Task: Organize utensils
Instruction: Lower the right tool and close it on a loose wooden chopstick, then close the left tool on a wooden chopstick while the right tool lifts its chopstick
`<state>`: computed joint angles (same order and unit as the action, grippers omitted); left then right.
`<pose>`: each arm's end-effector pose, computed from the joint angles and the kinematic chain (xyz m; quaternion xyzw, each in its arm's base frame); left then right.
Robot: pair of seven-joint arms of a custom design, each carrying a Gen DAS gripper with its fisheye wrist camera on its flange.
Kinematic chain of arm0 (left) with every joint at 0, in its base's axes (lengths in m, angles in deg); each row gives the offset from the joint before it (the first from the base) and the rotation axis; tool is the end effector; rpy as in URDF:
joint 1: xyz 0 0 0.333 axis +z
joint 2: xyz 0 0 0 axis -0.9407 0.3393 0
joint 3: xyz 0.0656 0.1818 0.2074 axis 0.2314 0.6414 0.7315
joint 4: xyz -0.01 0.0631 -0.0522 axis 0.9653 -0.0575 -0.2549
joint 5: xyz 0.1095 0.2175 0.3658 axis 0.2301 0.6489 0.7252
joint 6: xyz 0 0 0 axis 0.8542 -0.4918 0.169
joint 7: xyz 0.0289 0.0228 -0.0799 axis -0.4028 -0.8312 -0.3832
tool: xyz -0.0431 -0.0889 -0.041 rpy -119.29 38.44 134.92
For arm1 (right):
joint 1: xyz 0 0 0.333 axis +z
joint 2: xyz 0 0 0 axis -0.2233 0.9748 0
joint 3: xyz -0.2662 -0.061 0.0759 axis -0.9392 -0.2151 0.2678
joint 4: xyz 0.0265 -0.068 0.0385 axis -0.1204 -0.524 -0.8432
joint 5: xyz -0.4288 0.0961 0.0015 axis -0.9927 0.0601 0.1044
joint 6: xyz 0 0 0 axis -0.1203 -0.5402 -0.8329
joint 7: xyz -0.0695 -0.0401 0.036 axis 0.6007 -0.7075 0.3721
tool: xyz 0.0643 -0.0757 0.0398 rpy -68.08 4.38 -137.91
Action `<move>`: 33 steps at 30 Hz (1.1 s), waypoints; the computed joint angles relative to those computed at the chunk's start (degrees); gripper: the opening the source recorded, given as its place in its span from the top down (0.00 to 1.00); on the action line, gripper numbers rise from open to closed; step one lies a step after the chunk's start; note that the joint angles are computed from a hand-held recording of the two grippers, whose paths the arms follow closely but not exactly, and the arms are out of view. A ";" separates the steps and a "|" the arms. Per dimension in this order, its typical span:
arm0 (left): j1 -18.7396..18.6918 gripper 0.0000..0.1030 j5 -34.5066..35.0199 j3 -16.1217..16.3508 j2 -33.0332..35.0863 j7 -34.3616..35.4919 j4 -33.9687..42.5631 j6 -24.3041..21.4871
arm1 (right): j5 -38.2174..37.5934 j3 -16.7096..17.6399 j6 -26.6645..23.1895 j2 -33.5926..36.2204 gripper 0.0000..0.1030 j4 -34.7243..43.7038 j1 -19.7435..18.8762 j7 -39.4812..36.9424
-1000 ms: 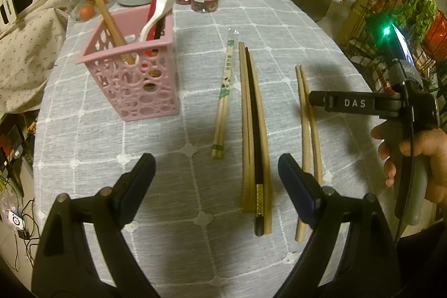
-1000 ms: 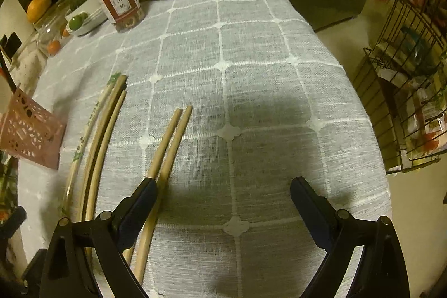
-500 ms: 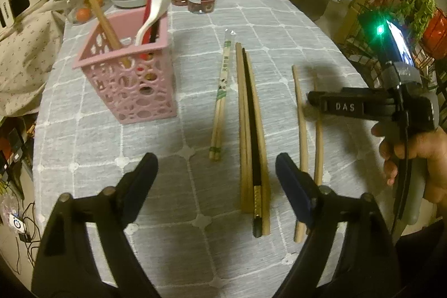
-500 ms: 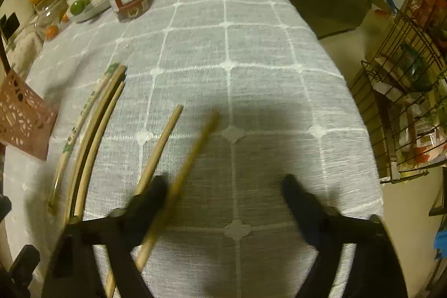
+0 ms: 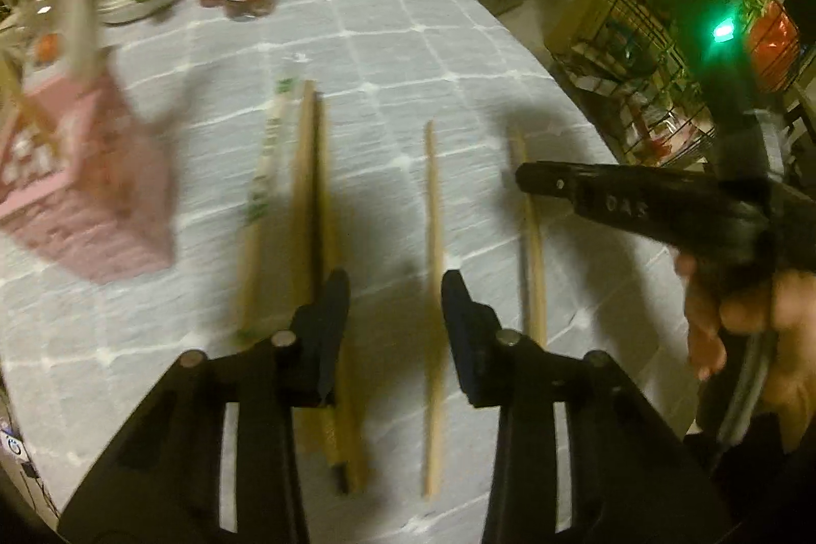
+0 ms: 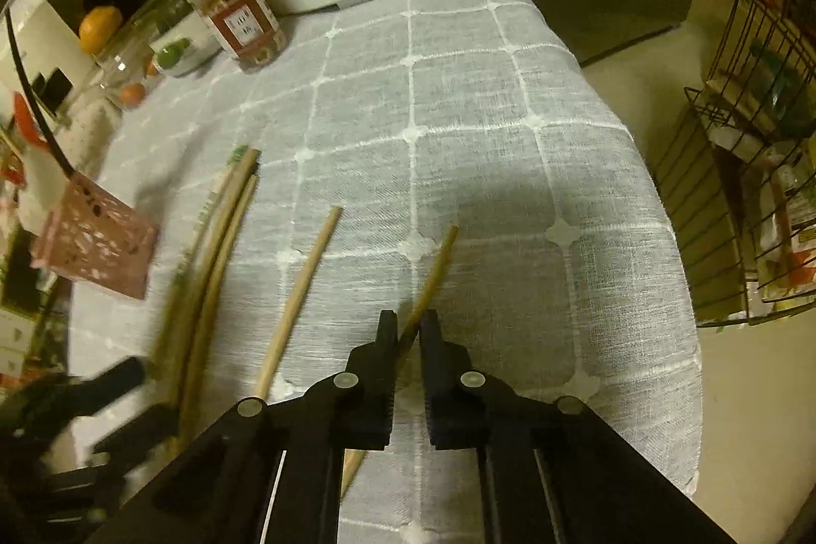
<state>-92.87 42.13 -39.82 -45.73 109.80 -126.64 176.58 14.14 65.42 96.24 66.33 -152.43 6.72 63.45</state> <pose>0.4526 -0.3923 0.3883 -0.6426 0.7274 -0.2317 0.0656 0.5173 0.2240 0.3778 -0.7372 0.6385 -0.0324 0.2186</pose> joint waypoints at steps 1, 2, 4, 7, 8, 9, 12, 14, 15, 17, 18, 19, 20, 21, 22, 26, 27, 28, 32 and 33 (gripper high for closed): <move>-0.07 0.64 -0.15 -0.04 1.66 0.58 1.68 -0.50 | 0.99 -0.21 -0.13 -0.32 0.94 -0.06 0.16 -0.77; -0.14 0.64 0.21 -0.05 3.62 0.78 3.68 -1.20 | 2.29 -0.53 -0.63 -0.65 0.96 0.00 0.34 -1.97; -0.34 0.66 0.48 0.11 6.36 1.19 6.49 -2.28 | 3.08 -0.70 -1.33 -1.33 0.96 -0.19 0.32 -2.48; -0.55 0.71 1.03 0.68 10.46 1.27 10.68 -4.40 | 3.76 -1.02 -2.32 -1.66 0.96 -0.20 -0.04 -2.95; -0.48 0.73 0.34 0.79 11.63 1.74 11.75 -4.72 | 4.20 -1.23 -2.84 -1.63 0.96 -0.19 -0.23 -2.82; -0.54 0.74 0.14 0.92 12.55 1.85 12.67 -5.05 | 4.70 -1.43 -3.15 -1.40 0.96 -0.04 -0.37 -3.07; -1.08 0.74 1.46 1.42 14.50 1.86 15.44 -6.20 | 6.59 -2.03 -4.64 -0.87 0.94 0.20 -1.05 -3.41; -1.57 0.74 2.68 1.78 16.25 2.15 18.35 -9.06 | 7.80 -2.34 -5.55 -0.30 0.87 0.56 -1.60 -3.15; -1.87 0.78 3.46 1.95 16.90 2.25 19.51 -10.40 | 8.32 -2.36 -5.74 -0.26 0.83 0.58 -1.79 -3.13; -3.29 0.93 7.92 3.06 17.98 0.40 22.00 -14.71 | 10.07 -2.56 -5.91 0.10 0.71 0.83 -2.10 -3.29; -2.80 0.93 7.02 2.86 17.71 0.89 21.56 -14.23 | 10.33 -2.46 -5.78 0.08 0.68 0.74 -2.23 -3.17; -2.29 0.94 5.83 2.67 17.15 1.02 20.74 -13.37 | 10.37 -2.34 -5.51 0.10 0.63 0.73 -2.36 -2.80; -2.00 0.94 5.34 2.71 15.97 0.33 19.24 -12.22 | 10.29 -2.20 -5.27 0.14 0.58 0.74 -2.44 -2.49; -1.77 0.94 5.30 2.76 14.56 -0.31 17.50 -10.97 | 10.28 -2.09 -5.11 0.24 0.58 0.84 -2.46 -2.33; -1.46 0.94 5.08 2.69 13.06 -0.51 15.84 -10.08 | 10.38 -2.04 -5.09 0.38 0.58 0.99 -2.46 -2.35; -0.39 0.94 4.67 2.11 6.19 -0.35 9.13 -7.46 | 9.89 -1.43 -5.01 1.91 0.58 2.41 -2.26 -1.72; -0.12 0.94 4.36 1.94 4.60 0.00 7.75 -7.04 | 9.26 -1.18 -4.89 2.40 0.58 2.80 -2.22 -1.16; 0.11 0.94 4.30 1.77 3.16 0.16 6.59 -6.82 | 8.26 -0.88 -4.66 2.68 0.58 3.01 -2.19 -0.26; 0.87 0.94 3.27 1.12 -3.79 1.34 1.29 -6.06 | -0.93 0.87 -3.31 4.08 0.57 4.30 -1.81 6.07; 0.95 0.94 2.65 1.03 -5.67 1.60 -0.20 -5.67 | -2.89 1.14 -3.32 4.58 0.58 4.80 -1.60 7.21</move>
<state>-91.92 44.77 -38.79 -51.40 111.40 -126.84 170.92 11.25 66.56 92.92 70.91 -147.63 5.11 70.66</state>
